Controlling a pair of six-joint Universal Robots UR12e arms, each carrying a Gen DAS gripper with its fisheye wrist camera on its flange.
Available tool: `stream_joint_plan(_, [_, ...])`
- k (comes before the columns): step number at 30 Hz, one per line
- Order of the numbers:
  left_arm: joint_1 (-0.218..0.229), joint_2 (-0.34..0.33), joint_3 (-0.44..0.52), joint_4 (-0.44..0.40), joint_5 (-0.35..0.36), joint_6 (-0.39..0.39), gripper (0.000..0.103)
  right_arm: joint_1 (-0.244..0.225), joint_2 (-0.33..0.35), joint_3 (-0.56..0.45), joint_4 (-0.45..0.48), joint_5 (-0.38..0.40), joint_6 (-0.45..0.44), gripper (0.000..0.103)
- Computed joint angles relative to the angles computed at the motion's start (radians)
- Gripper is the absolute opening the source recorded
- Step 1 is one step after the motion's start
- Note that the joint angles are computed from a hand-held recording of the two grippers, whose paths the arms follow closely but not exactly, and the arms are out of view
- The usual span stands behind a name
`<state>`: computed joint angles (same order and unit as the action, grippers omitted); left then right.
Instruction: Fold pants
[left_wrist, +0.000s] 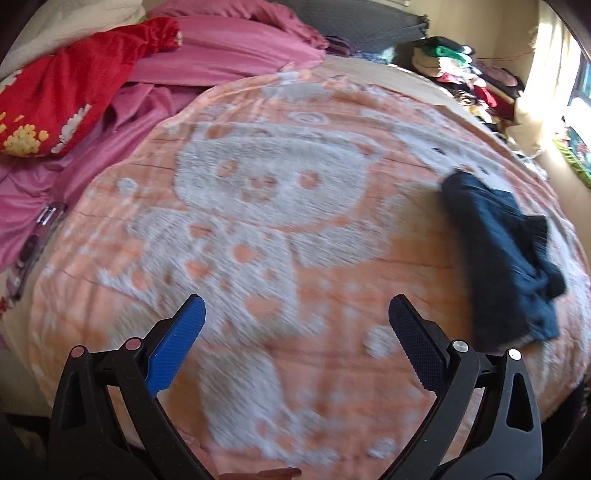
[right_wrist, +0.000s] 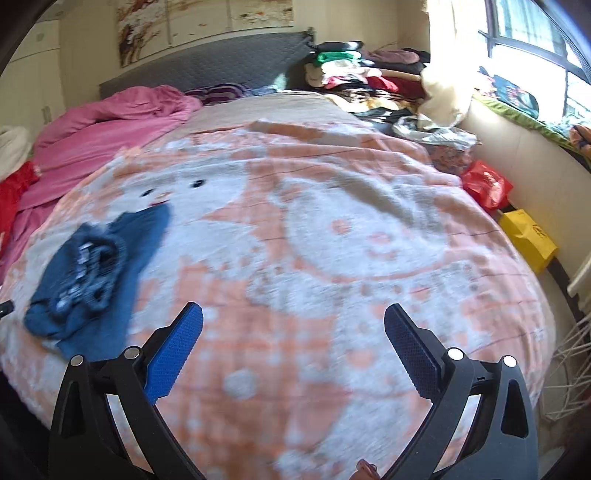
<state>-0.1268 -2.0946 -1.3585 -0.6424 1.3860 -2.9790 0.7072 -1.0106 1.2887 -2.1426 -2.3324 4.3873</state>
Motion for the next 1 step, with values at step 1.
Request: stream_joint_plan(1, [0.002, -0.036, 0.049, -0.021, 0.048, -0.02, 0.094, -0.021, -0.028, 0.041, 0.026, -0.003, 0.034, 0.098])
